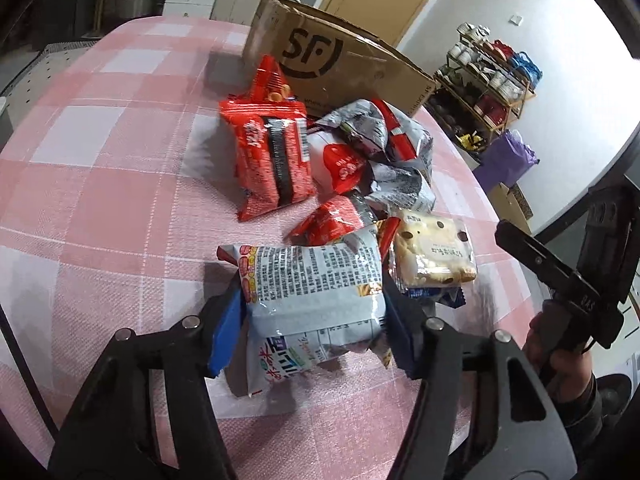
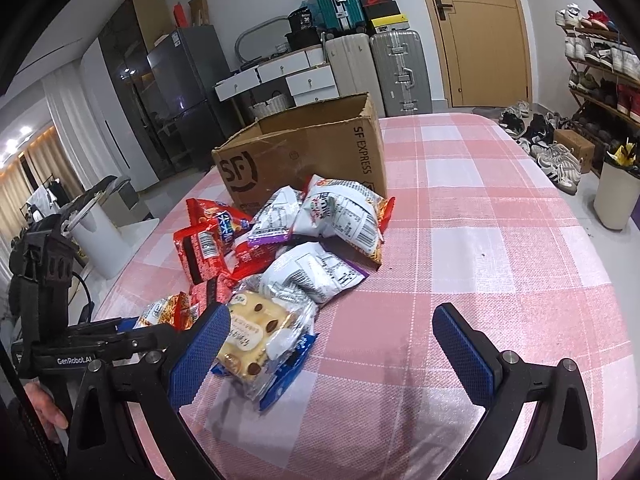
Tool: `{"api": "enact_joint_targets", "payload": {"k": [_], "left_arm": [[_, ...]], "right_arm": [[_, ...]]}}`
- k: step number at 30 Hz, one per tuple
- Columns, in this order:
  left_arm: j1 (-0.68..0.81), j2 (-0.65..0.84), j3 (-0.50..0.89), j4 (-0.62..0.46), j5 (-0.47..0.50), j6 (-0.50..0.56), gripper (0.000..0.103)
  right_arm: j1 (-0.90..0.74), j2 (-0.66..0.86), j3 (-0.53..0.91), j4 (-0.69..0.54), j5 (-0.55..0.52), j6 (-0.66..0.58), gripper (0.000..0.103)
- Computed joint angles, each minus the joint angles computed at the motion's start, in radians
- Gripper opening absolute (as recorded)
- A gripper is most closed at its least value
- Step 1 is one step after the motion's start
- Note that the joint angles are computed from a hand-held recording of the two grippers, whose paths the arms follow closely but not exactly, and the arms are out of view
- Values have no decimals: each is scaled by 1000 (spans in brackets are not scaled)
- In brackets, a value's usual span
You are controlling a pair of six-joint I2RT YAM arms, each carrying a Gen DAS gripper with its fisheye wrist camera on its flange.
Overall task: Organize snacks
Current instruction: 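Grasp the silver-white chip bag with the left gripper while right gripper grasps cream cake pack, then lift the chip bag with the left gripper while right gripper lifts the cake pack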
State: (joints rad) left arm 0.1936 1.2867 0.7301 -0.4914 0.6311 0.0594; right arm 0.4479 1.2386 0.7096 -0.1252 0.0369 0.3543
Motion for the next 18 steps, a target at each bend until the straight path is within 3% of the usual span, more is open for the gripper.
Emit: {"api": "enact_joint_targets", "payload": {"k": [18], "left_arm": [[47, -1, 107, -110, 10, 28, 58]], "right_arm": [[40, 92, 34, 28, -107, 26, 103]]}}
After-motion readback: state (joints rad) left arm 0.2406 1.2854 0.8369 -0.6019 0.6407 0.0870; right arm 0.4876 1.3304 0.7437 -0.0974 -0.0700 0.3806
